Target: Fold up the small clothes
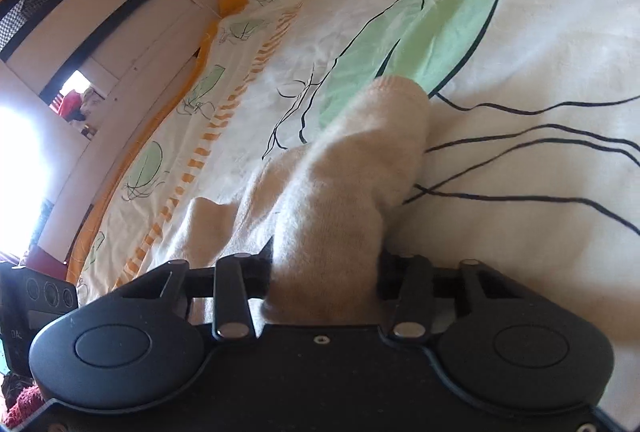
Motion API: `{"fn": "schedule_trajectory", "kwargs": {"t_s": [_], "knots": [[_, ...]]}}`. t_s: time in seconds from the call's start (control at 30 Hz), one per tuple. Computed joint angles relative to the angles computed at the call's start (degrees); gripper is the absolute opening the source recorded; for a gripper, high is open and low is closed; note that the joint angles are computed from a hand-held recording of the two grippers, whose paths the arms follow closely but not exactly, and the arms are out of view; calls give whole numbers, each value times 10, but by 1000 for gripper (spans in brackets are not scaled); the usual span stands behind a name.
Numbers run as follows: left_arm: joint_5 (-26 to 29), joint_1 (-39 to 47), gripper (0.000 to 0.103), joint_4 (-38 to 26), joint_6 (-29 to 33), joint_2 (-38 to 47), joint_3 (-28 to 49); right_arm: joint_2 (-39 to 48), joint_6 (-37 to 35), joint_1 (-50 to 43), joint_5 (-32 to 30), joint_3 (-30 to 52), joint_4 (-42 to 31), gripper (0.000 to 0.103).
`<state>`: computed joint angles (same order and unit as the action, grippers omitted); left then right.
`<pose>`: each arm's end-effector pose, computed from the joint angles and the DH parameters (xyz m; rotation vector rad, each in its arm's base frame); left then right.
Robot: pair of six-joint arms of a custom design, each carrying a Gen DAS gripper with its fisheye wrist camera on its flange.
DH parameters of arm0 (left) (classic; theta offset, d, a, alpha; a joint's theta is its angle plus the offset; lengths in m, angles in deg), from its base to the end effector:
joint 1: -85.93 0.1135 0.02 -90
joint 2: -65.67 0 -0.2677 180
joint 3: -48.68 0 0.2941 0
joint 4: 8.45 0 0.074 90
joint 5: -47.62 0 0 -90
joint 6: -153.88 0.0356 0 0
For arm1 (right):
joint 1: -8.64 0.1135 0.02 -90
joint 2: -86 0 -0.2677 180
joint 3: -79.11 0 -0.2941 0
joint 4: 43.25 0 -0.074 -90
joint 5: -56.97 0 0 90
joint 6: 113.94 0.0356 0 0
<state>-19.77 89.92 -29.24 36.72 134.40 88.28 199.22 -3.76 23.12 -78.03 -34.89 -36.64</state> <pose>0.2489 0.0036 0.1380 -0.4867 2.4128 -0.6606 0.3816 0.1245 0.0791 -0.3187 2.2866 1.2074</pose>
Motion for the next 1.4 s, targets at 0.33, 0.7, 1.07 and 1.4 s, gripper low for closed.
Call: {"fn": "schedule_trajectory", "kwargs": {"t_s": [0.33, 0.7, 1.07, 1.4], "knots": [[19, -123, 35, -50, -50, -113, -40, -173, -68, -52, 33, -112, -133, 49], [-141, -395, 38, -90, -279, -345, -172, -331, -272, -233, -29, -231, -354, 56], [-344, -542, 48, -377, -366, -508, -133, -524, -278, -309, 3, -363, -293, 69], [-688, -833, 50, -552, -501, -264, 54, -845, -320, -328, 8, -457, -440, 69]]}}
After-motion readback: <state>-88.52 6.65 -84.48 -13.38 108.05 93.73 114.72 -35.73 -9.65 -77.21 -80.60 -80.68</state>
